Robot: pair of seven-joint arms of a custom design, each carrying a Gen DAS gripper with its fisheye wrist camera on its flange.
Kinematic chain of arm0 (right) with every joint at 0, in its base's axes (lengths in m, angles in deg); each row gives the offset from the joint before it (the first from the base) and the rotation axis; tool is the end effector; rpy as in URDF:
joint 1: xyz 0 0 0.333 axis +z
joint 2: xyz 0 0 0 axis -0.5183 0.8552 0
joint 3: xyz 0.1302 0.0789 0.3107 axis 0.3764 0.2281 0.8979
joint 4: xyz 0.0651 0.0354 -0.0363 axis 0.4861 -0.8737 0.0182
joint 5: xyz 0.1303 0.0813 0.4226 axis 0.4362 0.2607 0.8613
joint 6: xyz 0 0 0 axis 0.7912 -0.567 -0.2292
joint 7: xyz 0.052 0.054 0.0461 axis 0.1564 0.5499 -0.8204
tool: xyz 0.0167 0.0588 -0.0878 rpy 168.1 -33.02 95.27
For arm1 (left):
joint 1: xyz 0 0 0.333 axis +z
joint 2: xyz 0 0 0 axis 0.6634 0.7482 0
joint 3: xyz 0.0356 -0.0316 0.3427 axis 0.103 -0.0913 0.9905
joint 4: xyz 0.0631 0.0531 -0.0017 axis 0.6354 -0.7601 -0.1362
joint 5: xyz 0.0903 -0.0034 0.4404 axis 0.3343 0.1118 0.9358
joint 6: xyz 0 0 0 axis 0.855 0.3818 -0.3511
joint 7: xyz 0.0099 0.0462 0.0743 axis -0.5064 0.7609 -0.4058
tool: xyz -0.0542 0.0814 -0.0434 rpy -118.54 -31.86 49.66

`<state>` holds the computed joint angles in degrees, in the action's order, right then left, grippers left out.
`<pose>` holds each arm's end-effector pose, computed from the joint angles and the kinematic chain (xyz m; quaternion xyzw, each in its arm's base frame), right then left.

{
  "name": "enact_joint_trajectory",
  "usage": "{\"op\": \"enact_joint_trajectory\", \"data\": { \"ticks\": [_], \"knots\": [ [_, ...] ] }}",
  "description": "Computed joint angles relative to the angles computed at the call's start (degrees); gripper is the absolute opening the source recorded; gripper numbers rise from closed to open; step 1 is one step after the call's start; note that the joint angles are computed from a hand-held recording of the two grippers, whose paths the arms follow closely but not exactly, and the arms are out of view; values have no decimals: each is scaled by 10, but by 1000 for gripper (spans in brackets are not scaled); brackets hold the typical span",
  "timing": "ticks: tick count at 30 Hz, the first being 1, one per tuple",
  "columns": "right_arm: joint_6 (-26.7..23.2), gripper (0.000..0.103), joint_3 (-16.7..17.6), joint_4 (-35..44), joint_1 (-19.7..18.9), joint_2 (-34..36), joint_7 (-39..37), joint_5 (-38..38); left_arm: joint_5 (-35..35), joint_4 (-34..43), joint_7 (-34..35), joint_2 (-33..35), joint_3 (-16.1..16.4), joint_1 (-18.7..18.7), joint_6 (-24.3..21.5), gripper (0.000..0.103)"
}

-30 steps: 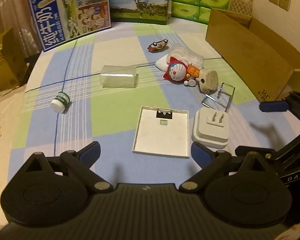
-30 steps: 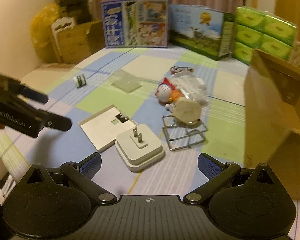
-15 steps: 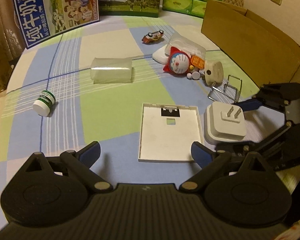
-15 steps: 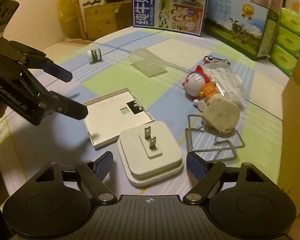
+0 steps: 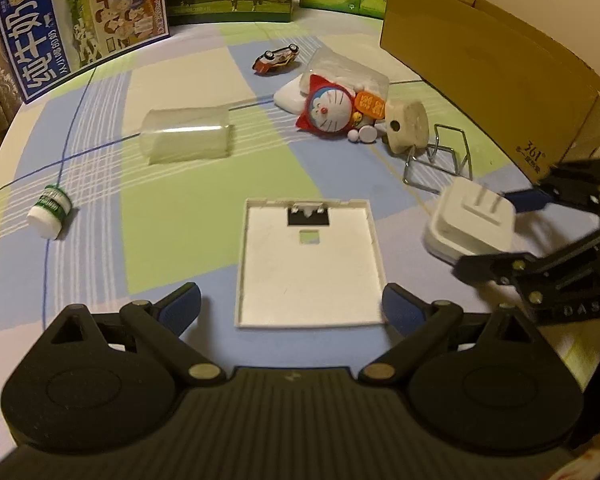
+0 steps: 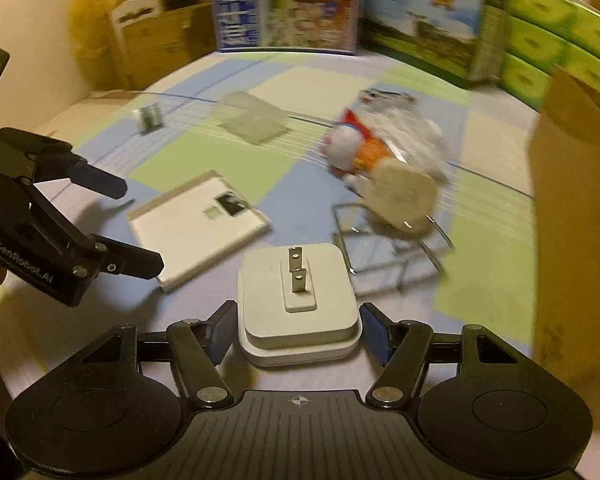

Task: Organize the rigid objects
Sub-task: 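Lift the white plug adapter off the bed with the right gripper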

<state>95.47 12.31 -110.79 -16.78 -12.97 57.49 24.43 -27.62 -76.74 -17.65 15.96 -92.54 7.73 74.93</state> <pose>0.6286 0.2476 0.3768 -0.8849 0.2974 -0.0925 0.3464 0.5564 -0.5196 0.4103 -0.6943 0.6487 -0.2244 0.2164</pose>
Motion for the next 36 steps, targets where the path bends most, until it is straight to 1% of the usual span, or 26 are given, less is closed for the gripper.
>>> {"op": "enact_joint_trajectory", "data": {
  "ticks": [2,3,8,12,15,16,22,25,27,32,36],
  "knots": [
    [23,63,-3,-12,3,-6,13,0,0,19,4,14,2,-3,-11,96],
    [26,63,-4,-15,2,-7,21,1,2,29,5,20,3,-6,-14,96],
    [27,63,1,-19,-5,-9,0,30,-2,63,6,47,10,-12,-17,96],
    [30,63,4,-17,-6,-6,-15,49,3,81,6,61,19,-24,-37,96],
    [35,63,5,-15,-4,-4,-23,57,7,79,-8,59,23,-27,-41,88],
    [38,63,6,-15,-5,-3,-28,62,11,79,-12,58,25,-29,-44,83],
    [42,64,10,-8,-6,4,-47,81,6,77,-2,53,18,-26,-53,82],
    [41,64,9,-4,-5,6,-37,84,8,81,-4,53,18,-30,-65,82],
    [41,62,9,-4,-5,6,-33,86,8,80,-10,51,17,-31,-69,82],
    [56,61,9,-14,-2,-5,-33,84,11,81,-15,44,15,-33,-82,82],
    [69,61,10,-24,-2,-19,-48,106,12,91,-21,41,14,-36,-102,82]
  ]
}}
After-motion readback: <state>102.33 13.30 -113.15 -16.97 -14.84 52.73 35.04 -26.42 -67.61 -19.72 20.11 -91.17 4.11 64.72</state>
